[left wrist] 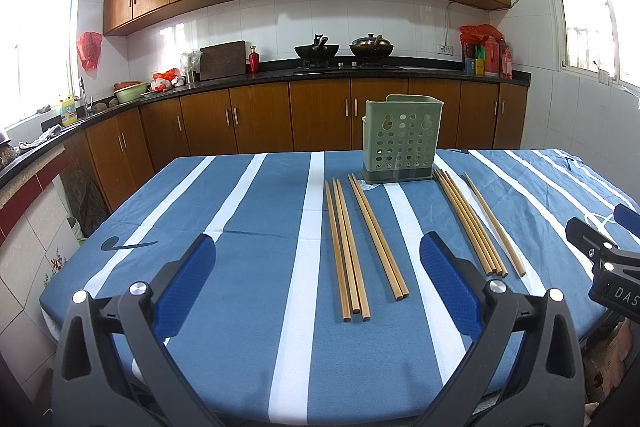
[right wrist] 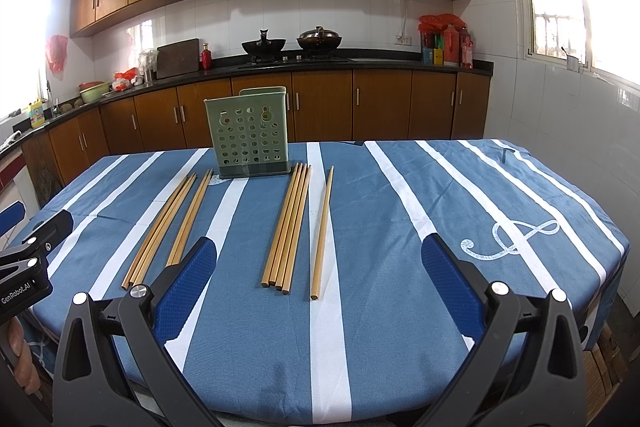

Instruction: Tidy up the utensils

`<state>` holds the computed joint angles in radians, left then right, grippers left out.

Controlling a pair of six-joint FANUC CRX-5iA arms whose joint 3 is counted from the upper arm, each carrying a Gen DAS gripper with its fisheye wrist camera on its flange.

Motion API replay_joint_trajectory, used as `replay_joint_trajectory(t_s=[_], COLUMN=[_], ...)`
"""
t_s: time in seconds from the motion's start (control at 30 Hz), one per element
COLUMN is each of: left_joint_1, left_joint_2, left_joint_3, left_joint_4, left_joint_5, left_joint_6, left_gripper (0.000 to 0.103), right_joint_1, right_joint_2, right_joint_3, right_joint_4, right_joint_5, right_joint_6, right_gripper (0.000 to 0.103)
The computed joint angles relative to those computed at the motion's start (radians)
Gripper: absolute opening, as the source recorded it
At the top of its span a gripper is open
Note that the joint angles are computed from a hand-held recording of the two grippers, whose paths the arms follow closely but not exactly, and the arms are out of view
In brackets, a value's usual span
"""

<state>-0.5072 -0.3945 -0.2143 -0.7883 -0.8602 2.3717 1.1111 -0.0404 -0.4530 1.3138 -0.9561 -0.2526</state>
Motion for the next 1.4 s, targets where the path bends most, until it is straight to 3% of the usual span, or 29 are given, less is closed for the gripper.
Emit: replay_joint_trajectory(t_s=[0.67,0.83,1.0,1.1,1.17,1.27,1.4], left_joint_1=[0.002,0.098,0.213,0.286,0.323,0.372,0.416], left_joint_2=[0.02,0.04,0.099,0.133,0.161,0.195,0.231], left_joint_3=[0.009,0.006,0.031,0.037,0.047,0.05,0.046], left_joint_4=[0.017,0.119,0.249,0.353,0.4,0.492,0.612], left_joint_5=[-0.012,0.003,-0.003,0.007,0.002,0.021,0.045], left_joint_6=[0.005,-0.07,-0.187,-0.267,-0.307,-0.397,-0.497], left_gripper=[0.099,0.099,0.099,0.099,0.099,0.085,0.07], right_joint_1=[-0.002,-0.027,-0.067,-0.103,-0.13,-0.172,-0.198], right_joint_2=[0.003,0.012,0.046,0.079,0.108,0.16,0.201], right_joint_3=[0.004,0.02,0.082,0.139,0.191,0.276,0.333], right_joint_4=[-0.021,-0.085,-0.226,-0.323,-0.414,-0.571,-0.662], right_joint_5=[0.003,0.044,0.049,0.055,0.067,0.107,0.144], right_joint_6=[0.004,0.014,0.089,0.147,0.221,0.353,0.429], right_gripper=[0.101,0.101,0.101,0.09,0.072,0.055,0.043])
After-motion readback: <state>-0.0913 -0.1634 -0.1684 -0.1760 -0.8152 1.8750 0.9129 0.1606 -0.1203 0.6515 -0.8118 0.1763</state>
